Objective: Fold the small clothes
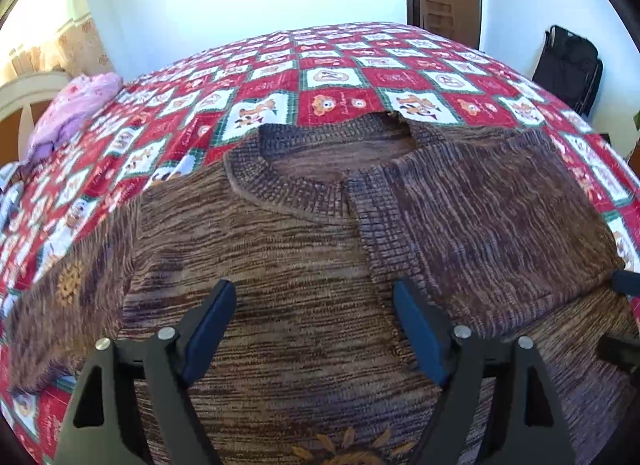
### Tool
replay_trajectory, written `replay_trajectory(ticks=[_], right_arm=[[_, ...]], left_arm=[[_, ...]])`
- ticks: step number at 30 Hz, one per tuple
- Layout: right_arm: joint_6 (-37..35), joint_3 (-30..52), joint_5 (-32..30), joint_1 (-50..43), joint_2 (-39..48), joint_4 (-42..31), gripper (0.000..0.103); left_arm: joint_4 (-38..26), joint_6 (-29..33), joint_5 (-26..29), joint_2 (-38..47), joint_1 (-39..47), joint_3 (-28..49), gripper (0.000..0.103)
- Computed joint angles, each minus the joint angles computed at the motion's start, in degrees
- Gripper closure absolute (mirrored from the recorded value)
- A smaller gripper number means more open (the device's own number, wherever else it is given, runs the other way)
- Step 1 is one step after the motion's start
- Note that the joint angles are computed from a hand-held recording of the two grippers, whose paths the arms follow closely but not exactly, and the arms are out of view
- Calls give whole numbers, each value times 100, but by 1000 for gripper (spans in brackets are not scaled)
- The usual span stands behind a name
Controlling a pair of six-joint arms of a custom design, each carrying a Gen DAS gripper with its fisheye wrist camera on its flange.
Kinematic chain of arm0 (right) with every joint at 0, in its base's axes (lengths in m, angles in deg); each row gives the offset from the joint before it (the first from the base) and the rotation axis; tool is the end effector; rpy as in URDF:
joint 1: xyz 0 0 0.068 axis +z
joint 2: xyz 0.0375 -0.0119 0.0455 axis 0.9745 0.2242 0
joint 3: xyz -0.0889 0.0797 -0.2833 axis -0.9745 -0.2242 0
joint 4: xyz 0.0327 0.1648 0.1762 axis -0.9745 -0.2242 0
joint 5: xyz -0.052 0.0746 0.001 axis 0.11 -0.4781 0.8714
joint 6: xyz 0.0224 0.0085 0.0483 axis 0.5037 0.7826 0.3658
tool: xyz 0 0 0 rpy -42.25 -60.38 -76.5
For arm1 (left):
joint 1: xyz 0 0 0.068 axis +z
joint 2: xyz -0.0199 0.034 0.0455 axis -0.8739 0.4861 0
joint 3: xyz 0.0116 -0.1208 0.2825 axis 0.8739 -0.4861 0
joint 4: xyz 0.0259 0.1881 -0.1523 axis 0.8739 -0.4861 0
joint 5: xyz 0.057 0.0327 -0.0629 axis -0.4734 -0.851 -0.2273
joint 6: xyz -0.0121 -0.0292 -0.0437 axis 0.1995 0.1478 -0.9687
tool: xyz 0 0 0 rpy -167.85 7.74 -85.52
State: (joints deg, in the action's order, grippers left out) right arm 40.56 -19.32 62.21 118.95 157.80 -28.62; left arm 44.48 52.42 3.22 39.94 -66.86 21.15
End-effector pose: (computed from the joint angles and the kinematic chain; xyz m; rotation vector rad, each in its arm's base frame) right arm 0.1770 0.1422 0.1563 0.1177 2.4532 0.1781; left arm 0.3095 -0.0379 0.1080 0.5962 2.3772 -0.0956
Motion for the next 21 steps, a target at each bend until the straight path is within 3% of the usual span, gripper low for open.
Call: replay_trajectory(ticks=[3,9,11,17,21], right_arm=[[-241,388,78,-86,34,-45,27],[-267,953,-1021,-382,1336,370,27],[-280,1011,-500,-57,1406,279,27],[-422,1388,-371,134,1302,231,27],[-446,1968,-989,-90,2006,288,27]], left_arm=[[-20,-17,62,-16,60,-17,17],[-156,37,236,20,312,57,14],[-444,54,343,40,448,199,14],[-610,508,838,-347,1161,94,14],[-801,951,1274,-722,2005,77,14]])
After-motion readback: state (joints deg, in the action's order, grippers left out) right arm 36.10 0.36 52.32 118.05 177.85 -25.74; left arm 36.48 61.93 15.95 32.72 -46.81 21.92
